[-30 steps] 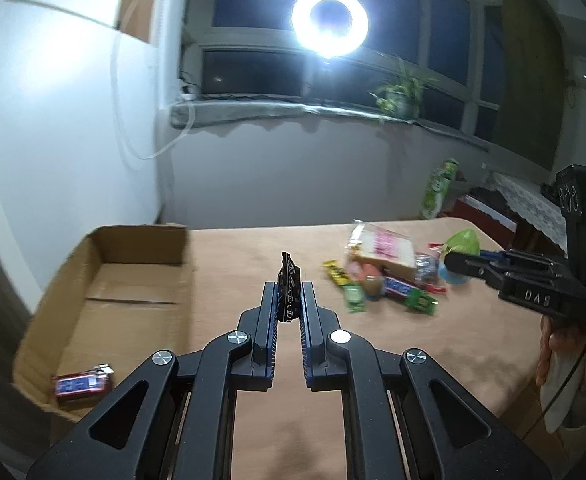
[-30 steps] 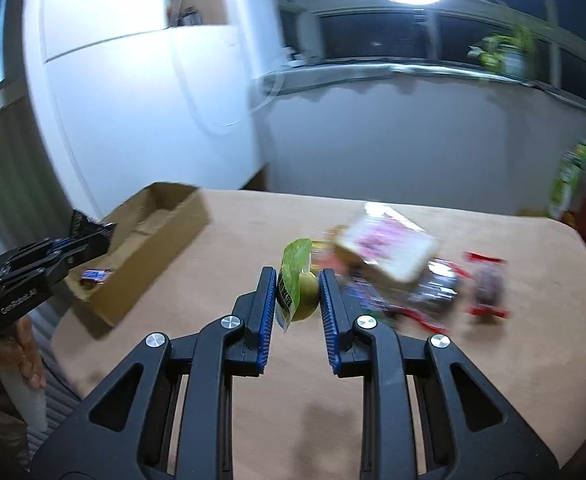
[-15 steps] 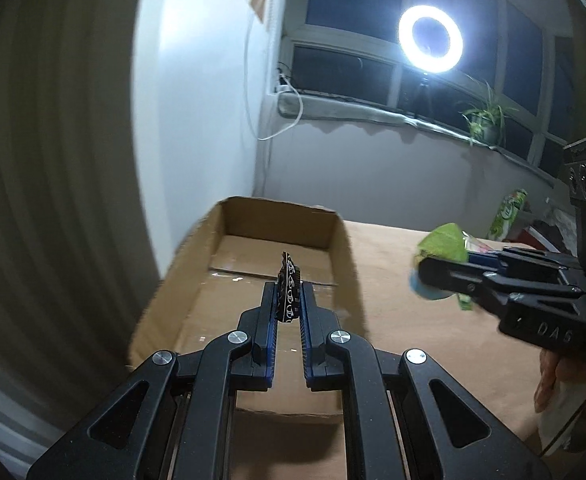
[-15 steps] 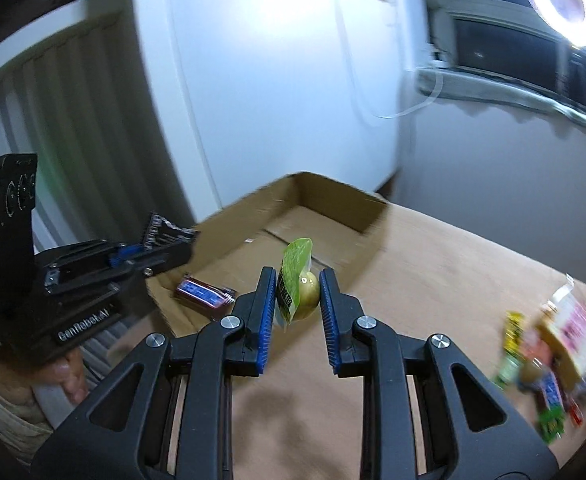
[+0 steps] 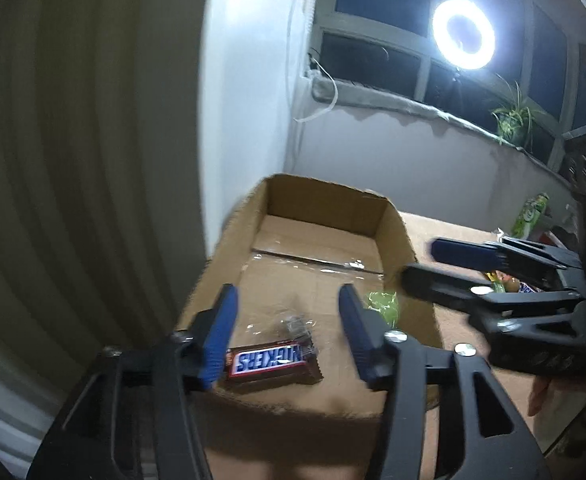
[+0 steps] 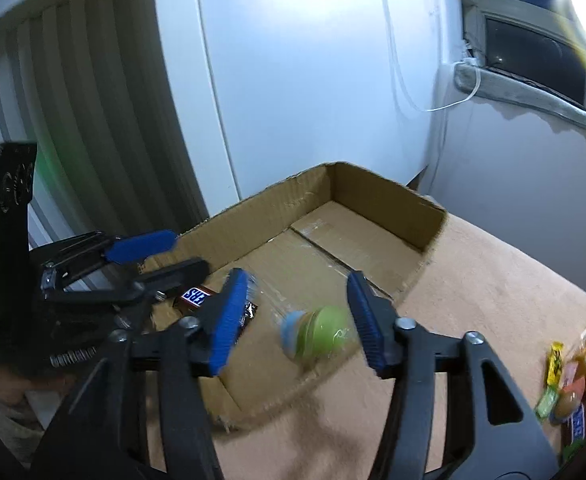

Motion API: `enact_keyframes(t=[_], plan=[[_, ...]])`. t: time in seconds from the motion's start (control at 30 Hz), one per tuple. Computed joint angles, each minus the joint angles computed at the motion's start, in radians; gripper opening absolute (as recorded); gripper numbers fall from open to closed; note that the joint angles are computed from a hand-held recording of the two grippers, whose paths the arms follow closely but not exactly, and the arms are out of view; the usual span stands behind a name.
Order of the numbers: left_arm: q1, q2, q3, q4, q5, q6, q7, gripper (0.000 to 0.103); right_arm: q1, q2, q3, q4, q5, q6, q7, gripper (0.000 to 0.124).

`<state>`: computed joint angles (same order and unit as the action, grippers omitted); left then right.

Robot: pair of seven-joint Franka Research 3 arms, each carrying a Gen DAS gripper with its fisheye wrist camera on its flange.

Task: Organize snacks
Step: 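Carry both held snacks to the cardboard box and open both tools over it, then move both open tools back toward the snack pile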

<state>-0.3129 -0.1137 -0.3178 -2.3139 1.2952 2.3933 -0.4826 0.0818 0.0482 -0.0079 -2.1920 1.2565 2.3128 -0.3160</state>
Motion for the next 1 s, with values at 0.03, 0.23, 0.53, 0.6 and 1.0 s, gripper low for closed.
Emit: enact_keyframes(t=[0.03,0.23,0.53,0.6,1.0], plan=[[-0.003,-0.012,-0.003,-0.011,-0.002,-0.010,-0.010,0.058,-0.004,-0.003,-0.004,-0.002,0.007,0.001,0.001,0.055],[-0.006,-0.075,-0.027,-0.055,-0.027,-0.079,-0.048,0.068,-0.036,-0.033,-0.031,-0.047,0.061,0.030,-0.044,0.065],[-0.026,-0.043,-0.048,0.003,-0.023,-0.116,-0.011,0.072,-0.069,-0.080,-0.063,-0.113,0.109,0.042,-0.089,0.069],[-0.035,-0.017,-0.048,0.032,-0.022,-0.114,0.000,0.072,-0.071,-0.093,-0.068,-0.131,0.123,0.062,-0.111,0.079],[-0.116,0.194,-0.007,0.259,-0.005,-0.031,0.153,0.072,-0.142,-0.055,-0.119,-0.115,0.089,0.037,-0.129,0.080]])
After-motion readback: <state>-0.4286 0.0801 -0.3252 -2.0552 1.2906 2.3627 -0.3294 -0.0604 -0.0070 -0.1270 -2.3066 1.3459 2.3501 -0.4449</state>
